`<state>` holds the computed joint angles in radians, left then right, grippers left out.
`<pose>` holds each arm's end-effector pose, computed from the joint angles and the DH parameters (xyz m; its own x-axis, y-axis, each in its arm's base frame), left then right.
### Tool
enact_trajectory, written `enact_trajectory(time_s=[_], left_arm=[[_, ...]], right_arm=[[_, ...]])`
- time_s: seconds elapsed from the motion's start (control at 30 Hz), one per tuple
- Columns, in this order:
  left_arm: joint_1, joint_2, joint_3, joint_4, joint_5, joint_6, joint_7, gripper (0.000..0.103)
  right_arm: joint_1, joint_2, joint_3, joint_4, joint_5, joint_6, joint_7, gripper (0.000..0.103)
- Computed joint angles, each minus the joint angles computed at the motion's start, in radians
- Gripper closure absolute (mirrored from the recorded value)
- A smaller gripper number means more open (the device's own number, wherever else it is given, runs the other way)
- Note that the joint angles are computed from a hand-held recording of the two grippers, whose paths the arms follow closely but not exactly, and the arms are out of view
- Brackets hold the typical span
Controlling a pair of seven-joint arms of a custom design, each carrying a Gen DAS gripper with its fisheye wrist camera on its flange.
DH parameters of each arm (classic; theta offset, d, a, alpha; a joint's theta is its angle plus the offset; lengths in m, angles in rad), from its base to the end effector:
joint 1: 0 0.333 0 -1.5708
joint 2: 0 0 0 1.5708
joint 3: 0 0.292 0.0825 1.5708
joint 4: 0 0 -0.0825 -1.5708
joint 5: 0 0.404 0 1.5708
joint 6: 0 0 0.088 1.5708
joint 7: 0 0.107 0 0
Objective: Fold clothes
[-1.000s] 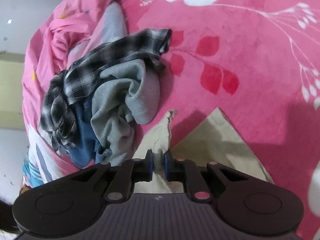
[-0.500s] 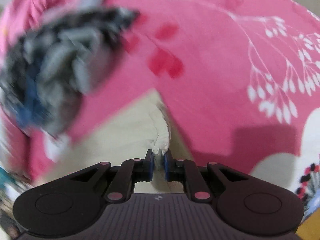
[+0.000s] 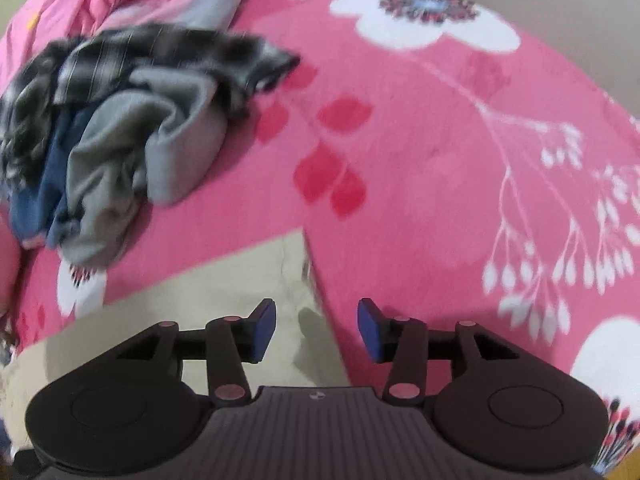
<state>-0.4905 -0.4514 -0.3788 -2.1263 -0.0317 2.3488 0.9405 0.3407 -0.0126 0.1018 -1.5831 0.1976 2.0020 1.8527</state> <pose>0.3010 -0.4038 0.6252 -0.3078 -0.9189 0.2467 -0.8197 0.1245 -0.5591 0.5437 0.2712 0.6494 0.1654 -0.9390 -0.3015 -0.9389 -0.0563 -0.3397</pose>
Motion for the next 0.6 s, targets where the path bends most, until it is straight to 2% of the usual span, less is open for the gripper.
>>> enact_trajectory(time_s=[0.07,0.2,0.3,0.47,0.5,0.6], left_arm=[[0.009,0.005,-0.012,0.012,0.031,-0.014,-0.001,0.049],[0.036,0.021,-0.027,0.026,0.079,-0.058,-0.049,0.049],[0.043,0.032,-0.035,0.035,0.123,-0.099,-0.056,0.049],[0.041,0.036,-0.036,0.03,0.155,-0.123,-0.061,0.049],[0.041,0.037,-0.036,0.03,0.16,-0.127,-0.065,0.049],[0.042,0.041,-0.039,0.03,0.169,-0.134,-0.09,0.049]], right_arm=[[0.012,0.038,0.011,0.043,-0.002,0.008,-0.109,0.055],[0.054,0.124,0.049,0.133,-0.026,0.034,-0.483,0.055],[0.076,0.215,0.068,0.241,-0.026,-0.008,-0.709,0.055],[0.112,0.386,0.073,0.474,-0.057,-0.225,-0.93,0.06],[0.125,0.395,0.069,0.484,-0.079,-0.242,-0.959,0.061],[0.149,0.367,0.059,0.436,-0.114,-0.222,-0.996,0.065]])
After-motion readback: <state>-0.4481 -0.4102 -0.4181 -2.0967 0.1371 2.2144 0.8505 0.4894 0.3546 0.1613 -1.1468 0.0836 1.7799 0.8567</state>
